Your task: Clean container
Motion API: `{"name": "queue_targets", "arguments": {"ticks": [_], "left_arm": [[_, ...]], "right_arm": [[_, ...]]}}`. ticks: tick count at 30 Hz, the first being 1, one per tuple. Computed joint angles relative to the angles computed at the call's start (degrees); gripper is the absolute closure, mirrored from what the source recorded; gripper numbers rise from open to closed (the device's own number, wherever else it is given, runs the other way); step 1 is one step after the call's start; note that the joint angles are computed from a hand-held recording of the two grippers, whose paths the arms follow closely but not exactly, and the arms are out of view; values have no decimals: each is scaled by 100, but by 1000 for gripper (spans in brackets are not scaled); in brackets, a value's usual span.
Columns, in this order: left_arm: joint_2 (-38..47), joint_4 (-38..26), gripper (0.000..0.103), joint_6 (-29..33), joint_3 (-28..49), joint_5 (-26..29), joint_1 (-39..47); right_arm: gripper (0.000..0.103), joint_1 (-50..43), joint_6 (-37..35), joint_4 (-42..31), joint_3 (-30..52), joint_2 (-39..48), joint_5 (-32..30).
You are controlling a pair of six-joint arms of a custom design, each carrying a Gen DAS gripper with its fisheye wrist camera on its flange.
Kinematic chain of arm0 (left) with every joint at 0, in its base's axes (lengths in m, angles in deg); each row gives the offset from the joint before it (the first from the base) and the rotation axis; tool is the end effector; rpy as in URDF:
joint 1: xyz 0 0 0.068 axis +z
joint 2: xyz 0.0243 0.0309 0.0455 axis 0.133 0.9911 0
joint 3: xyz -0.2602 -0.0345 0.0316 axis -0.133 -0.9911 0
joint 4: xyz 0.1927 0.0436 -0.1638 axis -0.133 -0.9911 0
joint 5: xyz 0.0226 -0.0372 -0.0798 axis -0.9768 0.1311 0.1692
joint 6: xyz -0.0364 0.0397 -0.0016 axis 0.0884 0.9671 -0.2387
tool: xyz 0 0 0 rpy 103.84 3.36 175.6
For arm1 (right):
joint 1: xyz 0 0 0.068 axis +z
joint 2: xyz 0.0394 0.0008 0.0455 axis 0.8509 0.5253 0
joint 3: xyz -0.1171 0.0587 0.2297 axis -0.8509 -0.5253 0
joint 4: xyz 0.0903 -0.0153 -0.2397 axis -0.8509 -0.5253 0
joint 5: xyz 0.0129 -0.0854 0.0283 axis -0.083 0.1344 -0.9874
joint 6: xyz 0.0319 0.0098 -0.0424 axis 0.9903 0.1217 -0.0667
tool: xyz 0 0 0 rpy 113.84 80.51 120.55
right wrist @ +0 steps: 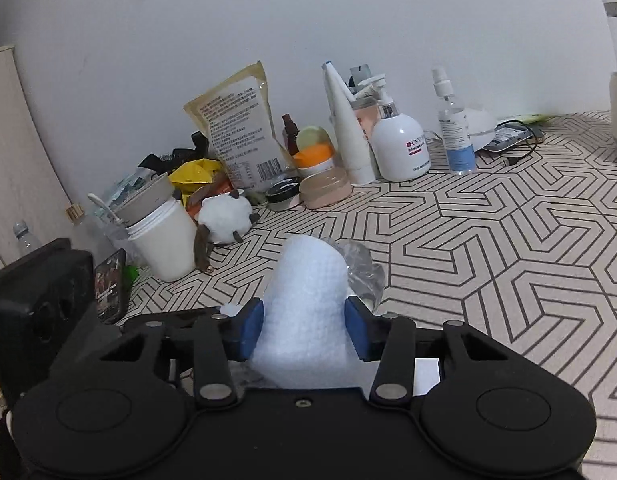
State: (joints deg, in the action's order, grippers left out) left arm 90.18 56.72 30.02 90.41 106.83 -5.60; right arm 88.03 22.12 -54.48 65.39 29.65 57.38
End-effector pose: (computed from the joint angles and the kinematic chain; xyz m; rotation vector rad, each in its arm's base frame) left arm 0.3024 -0.0898 0.1326 0.8372 2.0974 -0.5904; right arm 0.2777 0.1640 0.1580 -0.2182 2.1154 0.6920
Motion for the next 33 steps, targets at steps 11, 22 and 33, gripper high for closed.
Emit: {"name": "queue_targets", "arguments": {"ticks": [11,22,33], "left_arm": [[3,-16,15,-2,10,37,24],[35,-40,14,-35,52,105,64],[19,-34,14,-53,34,87,35]], "right_arm": [[50,-60,582,553,-781,-418,-487],[44,-303,762,1000,-792,-88,-996],[37,-585,1245,2085,-945,539,-1597]]}}
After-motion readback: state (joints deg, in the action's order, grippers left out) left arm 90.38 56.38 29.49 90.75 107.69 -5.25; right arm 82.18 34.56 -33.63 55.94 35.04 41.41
